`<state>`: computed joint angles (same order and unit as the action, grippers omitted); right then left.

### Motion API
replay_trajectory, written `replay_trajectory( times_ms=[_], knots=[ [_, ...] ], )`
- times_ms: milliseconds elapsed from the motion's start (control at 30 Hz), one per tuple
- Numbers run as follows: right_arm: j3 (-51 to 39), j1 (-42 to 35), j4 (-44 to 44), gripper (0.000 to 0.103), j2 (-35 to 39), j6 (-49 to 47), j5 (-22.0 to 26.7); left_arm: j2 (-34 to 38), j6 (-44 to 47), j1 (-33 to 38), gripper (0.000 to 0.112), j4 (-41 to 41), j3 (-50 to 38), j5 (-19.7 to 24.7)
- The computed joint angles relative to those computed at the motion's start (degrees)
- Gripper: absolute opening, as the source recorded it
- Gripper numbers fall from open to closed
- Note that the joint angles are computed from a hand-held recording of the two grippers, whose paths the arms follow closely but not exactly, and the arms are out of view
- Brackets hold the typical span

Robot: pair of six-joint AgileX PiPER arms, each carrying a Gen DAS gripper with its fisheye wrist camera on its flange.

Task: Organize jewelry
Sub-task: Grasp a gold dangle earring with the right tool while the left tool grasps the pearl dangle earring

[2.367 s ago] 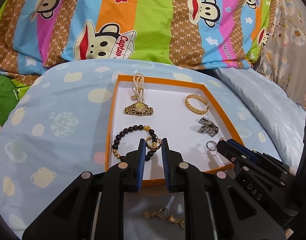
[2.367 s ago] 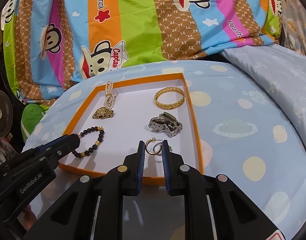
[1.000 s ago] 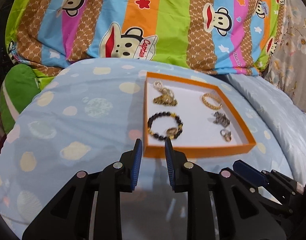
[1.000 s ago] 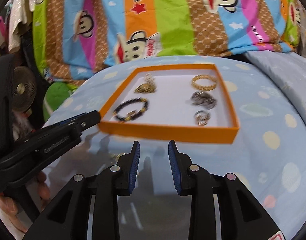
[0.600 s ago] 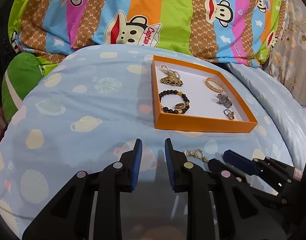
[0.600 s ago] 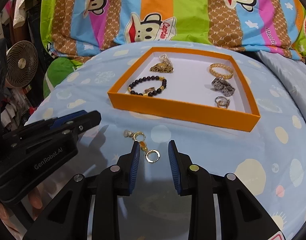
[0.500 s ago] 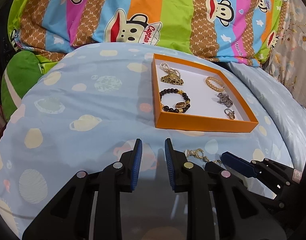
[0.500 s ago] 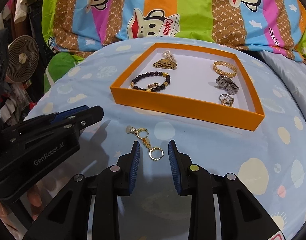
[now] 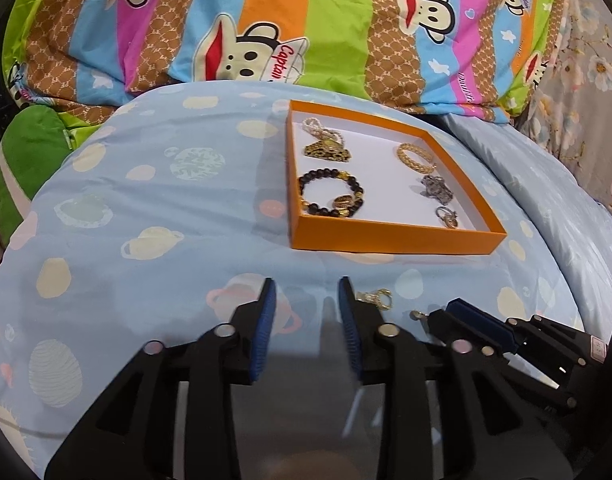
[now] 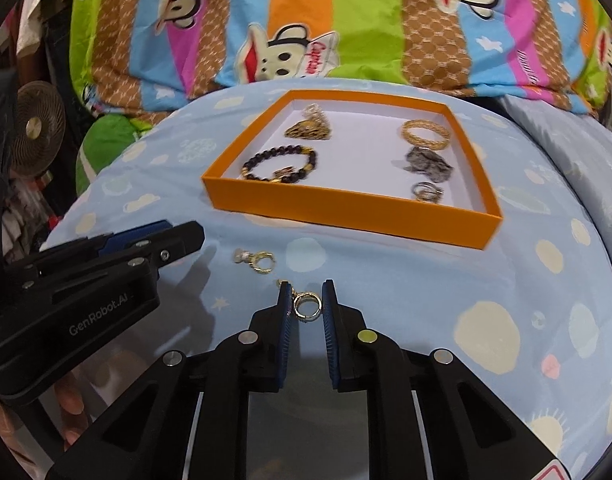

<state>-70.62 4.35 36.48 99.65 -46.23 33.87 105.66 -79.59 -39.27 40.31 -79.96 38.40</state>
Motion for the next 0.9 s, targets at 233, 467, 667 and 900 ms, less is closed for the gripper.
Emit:
replay_trajectory(
  times_ms=[233,467,667,900],
  knots=[
    [0.7,-6.0,4.3,0.014,-0.4,-1.6,1.3,5.6,8.8,-1.2,0.04,-5.0,-8.8,3.1],
    [0.5,-6.8,5.7,0.014,-0.1,-2.5,1.9,9.4,13.8,-0.8,0.036,-9.3,-14.4,6.4],
    [0.6,-7.3,6.5,0.014,0.1,-2.9,2.3,9.3,13.6,-0.9,0.015,-9.2,-14.2,6.8],
    [0.8,-7.7,7.0,0.014,0.0,-3.3,2.2,8.8,13.0,-1.0,0.012,-8.5,-13.3,5.9]
  ],
)
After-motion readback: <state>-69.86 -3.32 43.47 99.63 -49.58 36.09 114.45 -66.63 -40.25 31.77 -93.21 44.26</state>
